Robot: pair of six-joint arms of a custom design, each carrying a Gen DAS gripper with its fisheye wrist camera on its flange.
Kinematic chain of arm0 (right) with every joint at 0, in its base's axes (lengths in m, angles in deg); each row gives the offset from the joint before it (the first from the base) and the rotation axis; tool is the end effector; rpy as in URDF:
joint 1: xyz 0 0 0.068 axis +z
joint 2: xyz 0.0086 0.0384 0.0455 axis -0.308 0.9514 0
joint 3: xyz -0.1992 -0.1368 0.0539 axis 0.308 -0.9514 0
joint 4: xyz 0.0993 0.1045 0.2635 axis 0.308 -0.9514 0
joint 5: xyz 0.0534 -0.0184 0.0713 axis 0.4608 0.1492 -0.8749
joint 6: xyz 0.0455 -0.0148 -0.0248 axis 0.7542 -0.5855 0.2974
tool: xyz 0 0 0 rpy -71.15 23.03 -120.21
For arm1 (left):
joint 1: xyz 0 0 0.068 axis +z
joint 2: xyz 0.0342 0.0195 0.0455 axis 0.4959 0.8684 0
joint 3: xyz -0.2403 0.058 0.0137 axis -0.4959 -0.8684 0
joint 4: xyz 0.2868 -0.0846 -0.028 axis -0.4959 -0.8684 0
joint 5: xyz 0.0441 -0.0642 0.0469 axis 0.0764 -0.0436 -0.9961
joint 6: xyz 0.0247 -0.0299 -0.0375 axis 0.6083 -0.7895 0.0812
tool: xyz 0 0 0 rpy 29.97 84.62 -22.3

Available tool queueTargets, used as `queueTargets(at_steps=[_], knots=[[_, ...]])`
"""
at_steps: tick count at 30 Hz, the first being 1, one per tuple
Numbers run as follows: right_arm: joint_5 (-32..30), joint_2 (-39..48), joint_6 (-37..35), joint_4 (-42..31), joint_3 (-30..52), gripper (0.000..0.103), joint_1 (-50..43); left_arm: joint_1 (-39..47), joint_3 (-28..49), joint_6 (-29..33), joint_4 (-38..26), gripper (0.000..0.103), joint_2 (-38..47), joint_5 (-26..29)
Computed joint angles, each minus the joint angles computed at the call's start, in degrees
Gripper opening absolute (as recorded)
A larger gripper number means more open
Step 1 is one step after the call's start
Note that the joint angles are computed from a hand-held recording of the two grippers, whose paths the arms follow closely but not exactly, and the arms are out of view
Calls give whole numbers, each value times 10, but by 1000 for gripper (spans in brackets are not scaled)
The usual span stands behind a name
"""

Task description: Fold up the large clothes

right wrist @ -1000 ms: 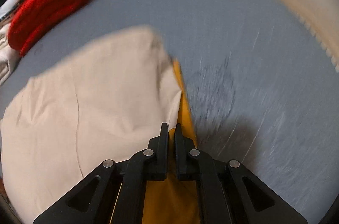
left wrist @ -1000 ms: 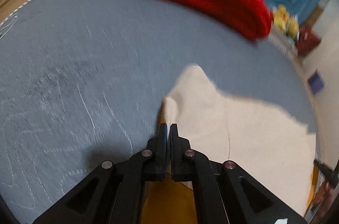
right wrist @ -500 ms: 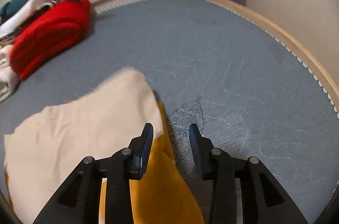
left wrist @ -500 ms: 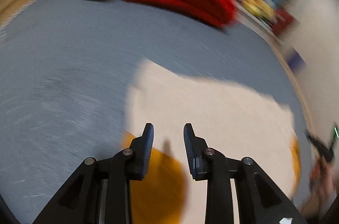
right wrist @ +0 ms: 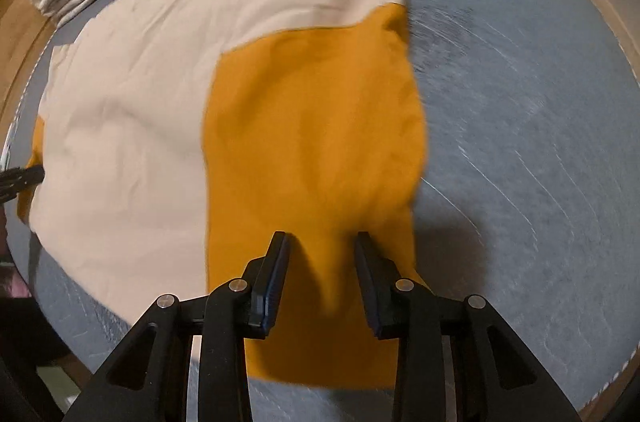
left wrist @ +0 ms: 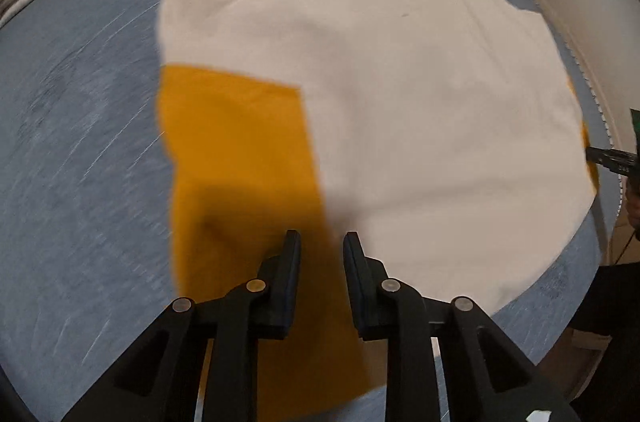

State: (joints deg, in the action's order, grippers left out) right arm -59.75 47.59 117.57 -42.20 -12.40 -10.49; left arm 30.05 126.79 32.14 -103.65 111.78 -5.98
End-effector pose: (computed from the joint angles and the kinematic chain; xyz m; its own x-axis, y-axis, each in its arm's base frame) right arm 0.2242 0.0341 0.2384 -0.9155 0.3520 -0.1946 0.3012 0.9206 0.2484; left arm 0.4213 -0.0079 0.2698 -0.8200 0.5158 -0.2479 0.5619 0.8079 -0.1777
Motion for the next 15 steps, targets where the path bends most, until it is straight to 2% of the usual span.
queueTargets(at_steps=[6,10,11,13,15], knots=[[54,-7,-26,-70,-20,33,45,47,-51,44,-2,22,-41,-37],[67,-31,-4,-114,-34,33,35,66,-116,57,24,24,-87,-143],[81,-37,11,-131,-30,33,36,74,-124,48,32,18,-105,-157],[143,-58,60,-176,-1,33,58,92,-111,19,34,15,-139,-121],[196,-82,114,-198,47,33,99,111,-89,-28,31,18,-181,-47]])
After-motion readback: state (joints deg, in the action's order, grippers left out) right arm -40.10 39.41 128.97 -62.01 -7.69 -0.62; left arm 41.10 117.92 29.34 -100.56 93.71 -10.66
